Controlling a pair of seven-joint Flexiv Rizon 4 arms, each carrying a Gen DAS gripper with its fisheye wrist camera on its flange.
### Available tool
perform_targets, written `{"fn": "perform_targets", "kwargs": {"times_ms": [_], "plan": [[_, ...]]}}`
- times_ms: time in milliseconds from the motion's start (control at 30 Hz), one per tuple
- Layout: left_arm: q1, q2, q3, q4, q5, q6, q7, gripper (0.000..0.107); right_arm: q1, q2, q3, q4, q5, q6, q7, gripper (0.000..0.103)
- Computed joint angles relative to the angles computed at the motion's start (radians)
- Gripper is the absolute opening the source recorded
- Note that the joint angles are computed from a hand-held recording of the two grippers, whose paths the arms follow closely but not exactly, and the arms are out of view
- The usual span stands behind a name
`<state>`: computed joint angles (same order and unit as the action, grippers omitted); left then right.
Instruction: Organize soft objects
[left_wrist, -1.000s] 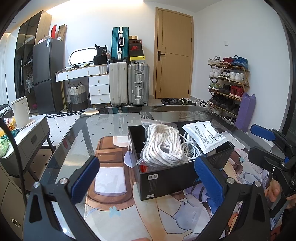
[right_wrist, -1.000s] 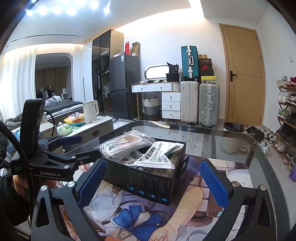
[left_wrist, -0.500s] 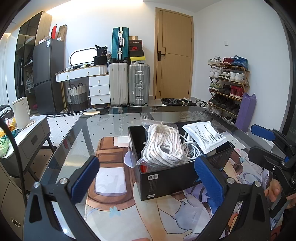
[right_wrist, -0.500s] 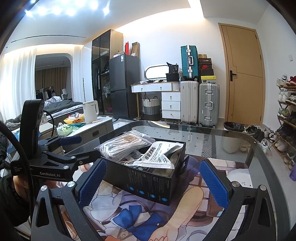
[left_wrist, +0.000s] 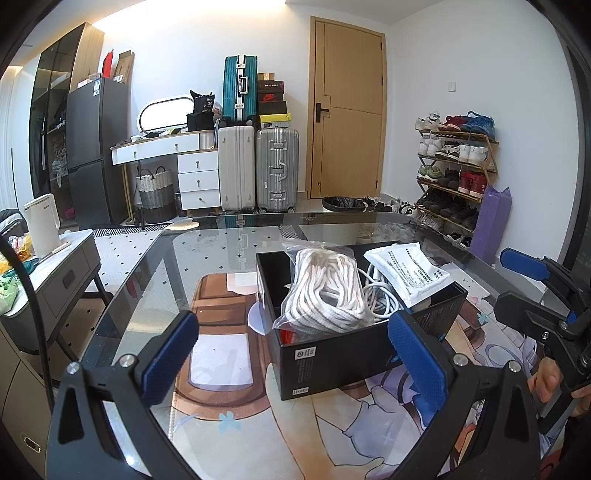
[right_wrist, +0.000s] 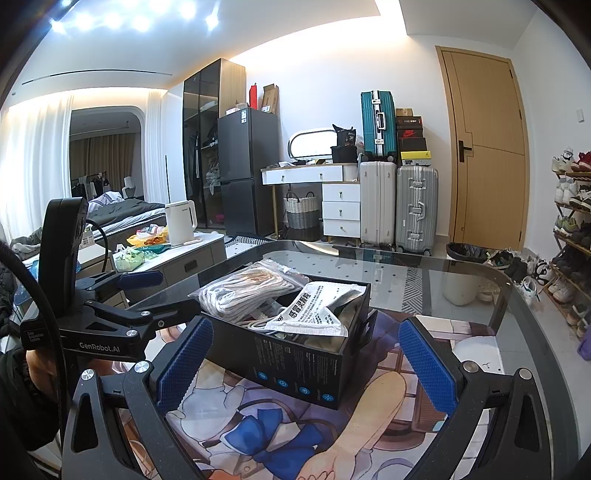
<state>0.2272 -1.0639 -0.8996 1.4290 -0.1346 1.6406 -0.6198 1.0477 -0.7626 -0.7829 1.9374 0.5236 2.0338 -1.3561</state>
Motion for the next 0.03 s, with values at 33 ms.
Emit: {"fn": "perform_targets", "kwargs": {"times_ms": [33], "plan": [[0.000,0.001,0.000,0.000,0.001,0.001,0.000,0.103,0.000,0.000,0.000,0.000,0.000,0.000,0.000,0.102]]}}
